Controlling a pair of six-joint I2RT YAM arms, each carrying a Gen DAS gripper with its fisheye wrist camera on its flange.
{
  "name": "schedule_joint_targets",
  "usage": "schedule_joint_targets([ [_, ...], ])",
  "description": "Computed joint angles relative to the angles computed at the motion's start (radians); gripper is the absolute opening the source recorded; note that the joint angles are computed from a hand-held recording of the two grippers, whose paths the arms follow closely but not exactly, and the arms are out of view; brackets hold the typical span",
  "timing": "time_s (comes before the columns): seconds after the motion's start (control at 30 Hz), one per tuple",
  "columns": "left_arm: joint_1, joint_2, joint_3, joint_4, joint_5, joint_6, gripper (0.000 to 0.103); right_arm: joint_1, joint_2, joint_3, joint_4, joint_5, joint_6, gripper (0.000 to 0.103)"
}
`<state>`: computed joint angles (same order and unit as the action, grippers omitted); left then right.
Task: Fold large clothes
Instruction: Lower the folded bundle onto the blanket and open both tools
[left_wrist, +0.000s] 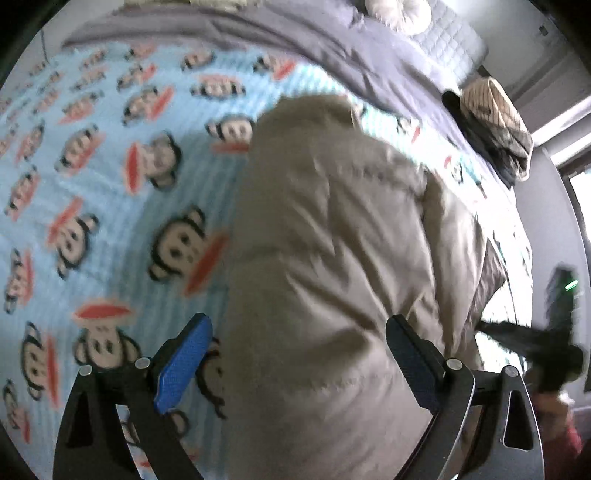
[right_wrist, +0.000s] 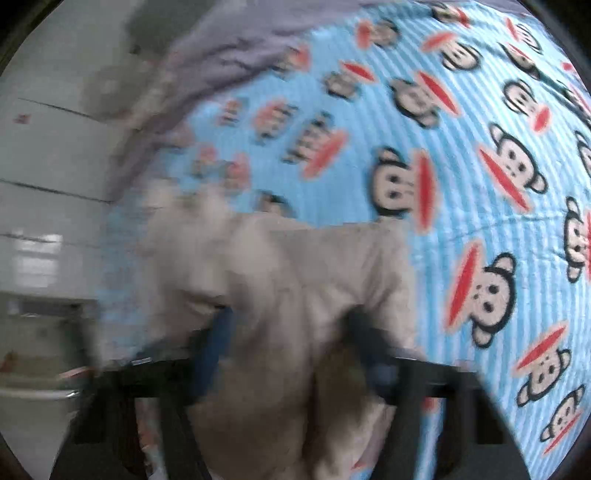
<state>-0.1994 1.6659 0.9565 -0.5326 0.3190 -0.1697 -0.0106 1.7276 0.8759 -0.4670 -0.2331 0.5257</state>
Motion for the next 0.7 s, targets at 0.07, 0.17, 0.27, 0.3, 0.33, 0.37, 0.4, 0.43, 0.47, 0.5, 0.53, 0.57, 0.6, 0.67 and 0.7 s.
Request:
schedule_joint_targets([
  [0.07, -0.021, 0.014, 0.042, -0.005, -0.041, -0.012, 0.096, -0.042, 0.015, -0.08, 0.062, -0.037, 0.021, 0.012],
  [0.17, -0.094, 0.094, 0.101, -0.015, -0.098, -0.016, 0.096, -0.083, 0.021, -0.139, 0.133, -0.09, 0.01, 0.01],
  [0.27, -0.149, 0.133, 0.107, 0.012, -0.114, -0.041, 0.096, -0.104, -0.108, -0.175, 0.046, -0.098, -0.014, 0.01],
  [0.3, -0.153, 0.132, 0.098, 0.026, -0.116, -0.045, 0.096, -0.101, -0.177, -0.18, -0.002, -0.086, -0.033, 0.011],
  [0.33, -0.159, 0.13, 0.093, 0.034, -0.123, -0.048, 0.096, -0.087, -0.229, -0.194, -0.021, -0.074, -0.034, 0.011],
  [0.37, -0.162, 0.13, 0.09, 0.038, -0.125, -0.047, 0.096, -0.078, -0.3, -0.201, -0.063, -0.063, -0.044, 0.013],
  [0.4, -0.16, 0.132, 0.087, 0.041, -0.125, -0.044, 0.096, -0.065, -0.377, -0.209, -0.109, -0.059, -0.049, 0.013],
  [0.43, -0.159, 0.136, 0.09, 0.037, -0.124, -0.043, 0.096, -0.05, -0.451, -0.218, -0.153, -0.066, -0.048, 0.013],
  [0.47, -0.159, 0.141, 0.096, 0.032, -0.123, -0.042, 0.096, -0.019, -0.518, -0.226, -0.187, -0.074, -0.038, 0.013],
  [0.5, -0.159, 0.14, 0.098, 0.027, -0.124, -0.04, 0.096, 0.012, -0.556, -0.233, -0.2, -0.077, -0.028, 0.013],
  [0.53, -0.161, 0.141, 0.1, 0.024, -0.127, -0.038, 0.096, 0.073, -0.608, -0.243, -0.222, -0.07, -0.01, 0.013],
  [0.57, -0.163, 0.142, 0.1, 0.025, -0.13, -0.037, 0.096, 0.131, -0.632, -0.251, -0.23, -0.053, 0.01, 0.013],
  [0.6, -0.165, 0.14, 0.098, 0.027, -0.133, -0.038, 0.096, 0.207, -0.64, -0.262, -0.233, -0.023, 0.038, 0.013],
  [0.67, -0.162, 0.136, 0.094, 0.024, -0.129, -0.036, 0.096, 0.311, -0.577, -0.288, -0.19, 0.026, 0.086, 0.013],
  [0.7, -0.158, 0.136, 0.098, 0.01, -0.118, -0.033, 0.096, 0.348, -0.54, -0.305, -0.178, 0.046, 0.115, 0.013],
])
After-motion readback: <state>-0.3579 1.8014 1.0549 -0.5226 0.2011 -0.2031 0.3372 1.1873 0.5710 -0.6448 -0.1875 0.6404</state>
